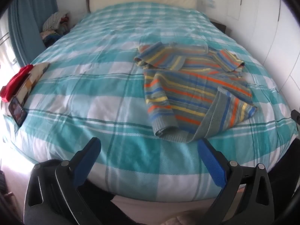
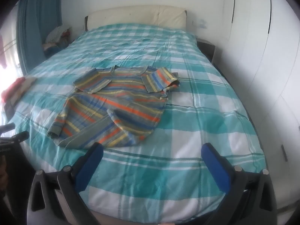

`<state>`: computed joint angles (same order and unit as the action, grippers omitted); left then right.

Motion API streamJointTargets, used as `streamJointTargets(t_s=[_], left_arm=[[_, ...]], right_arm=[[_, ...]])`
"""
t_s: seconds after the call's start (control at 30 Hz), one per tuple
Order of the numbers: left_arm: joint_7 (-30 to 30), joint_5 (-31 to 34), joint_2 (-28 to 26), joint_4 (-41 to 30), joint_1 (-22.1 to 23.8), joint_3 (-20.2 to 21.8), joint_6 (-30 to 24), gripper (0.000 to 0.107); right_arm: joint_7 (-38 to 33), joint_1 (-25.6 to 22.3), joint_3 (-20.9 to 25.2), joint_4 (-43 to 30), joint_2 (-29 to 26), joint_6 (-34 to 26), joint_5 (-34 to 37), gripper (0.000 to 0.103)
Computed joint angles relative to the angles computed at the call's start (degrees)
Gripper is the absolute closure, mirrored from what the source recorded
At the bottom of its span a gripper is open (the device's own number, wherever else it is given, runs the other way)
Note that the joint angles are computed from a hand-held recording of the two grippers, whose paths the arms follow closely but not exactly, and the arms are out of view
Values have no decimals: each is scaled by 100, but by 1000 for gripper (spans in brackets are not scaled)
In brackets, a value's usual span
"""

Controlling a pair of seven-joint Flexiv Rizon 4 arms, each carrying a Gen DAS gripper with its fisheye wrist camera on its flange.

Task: Fold small clothes

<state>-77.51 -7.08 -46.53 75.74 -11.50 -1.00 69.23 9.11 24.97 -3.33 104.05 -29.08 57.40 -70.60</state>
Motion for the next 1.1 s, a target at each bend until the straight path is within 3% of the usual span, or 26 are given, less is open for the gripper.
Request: streamJointTargets(t_s=[0.17, 0.6, 0.7, 0.83, 0.93, 1.0, 1.1], left_arm=[[107, -139, 7, 16, 74, -168, -30, 4], [-109, 9, -148, -330, -40, 61, -235, 4], [-281, 80, -237, -480, -83, 208, -400, 4], [-417, 119, -259, -519, -33, 205, -504, 4], [-445, 135, -235, -486, -5, 161, -485, 4], [-410, 151, -224, -469, 13, 129, -461, 4], [-385, 168, -191, -437, -1, 107, -436, 4]], right_arm=[[-125, -26, 1, -37, -101, 212, 95, 0], [-385, 137, -115, -293, -325, 442, 250, 0], [-315, 67, -163, -216, -298, 848, 158, 0], [-103, 120, -281, -206, -303, 885, -134, 0], [381, 112, -417, -232, -302, 1119, -590, 0], [-170, 20, -133, -236, -306, 865, -35, 0], [-303, 95, -160, -241, -298, 761, 92, 0]])
